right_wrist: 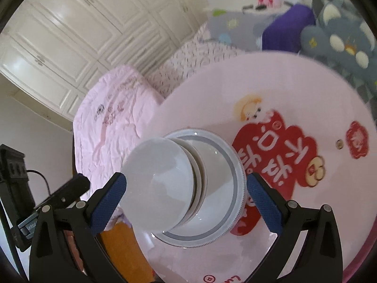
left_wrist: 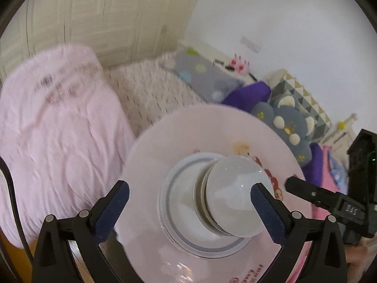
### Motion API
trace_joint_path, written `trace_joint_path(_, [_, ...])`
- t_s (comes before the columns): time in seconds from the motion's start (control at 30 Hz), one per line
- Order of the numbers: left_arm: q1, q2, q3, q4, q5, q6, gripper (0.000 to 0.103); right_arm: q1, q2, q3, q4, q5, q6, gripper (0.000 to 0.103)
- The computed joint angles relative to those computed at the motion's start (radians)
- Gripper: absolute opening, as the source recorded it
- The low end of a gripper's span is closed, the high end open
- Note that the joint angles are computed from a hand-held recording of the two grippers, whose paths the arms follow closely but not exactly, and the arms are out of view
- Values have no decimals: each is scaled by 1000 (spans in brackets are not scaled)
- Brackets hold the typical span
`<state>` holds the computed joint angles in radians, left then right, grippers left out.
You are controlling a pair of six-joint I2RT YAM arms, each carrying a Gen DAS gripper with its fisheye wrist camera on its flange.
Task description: Organize plates and bowls
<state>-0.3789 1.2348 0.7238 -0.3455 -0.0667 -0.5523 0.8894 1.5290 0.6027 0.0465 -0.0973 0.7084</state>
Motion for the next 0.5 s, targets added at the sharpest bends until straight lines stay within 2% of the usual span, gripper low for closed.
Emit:
trace_joint_path(0.03, [-25, -37, -15, -8, -35, -5, 102, 14, -39, -18, -7, 25, 7, 103])
trace_joint_path(0.1, [-123, -142, -40, -53, -164, -28, 102, 64, -137, -58, -31, 107, 31, 103])
trace_joint_path(0.2, [-281, -263, -66, -124, -351, -80, 102, 159, -311, -123, -104, 272, 68, 103])
trace_joint_path(0.3, [-533, -360, -66, -254, -617, -196, 102, 301, -482, -166, -243, 488, 139, 103])
trace_joint_path(0.33, [-628, -372, -59, -311, -709, -259, 102, 381, -528, -170, -310, 592, 193, 103])
trace_joint_path(0.4, [-816, -360, -35, -460, -877, -437, 102, 523, -572, -161, -439, 757, 311, 103])
trace_joint_path(0.47, [-1050, -259, 33, -749, -1032, -805, 102, 701, -556, -126, -621, 930, 522, 103])
trace_joint_path(0.5, [-1147, -190, 62, -898, -1069, -1013, 102, 800, -516, -94, -747, 1009, 675, 103])
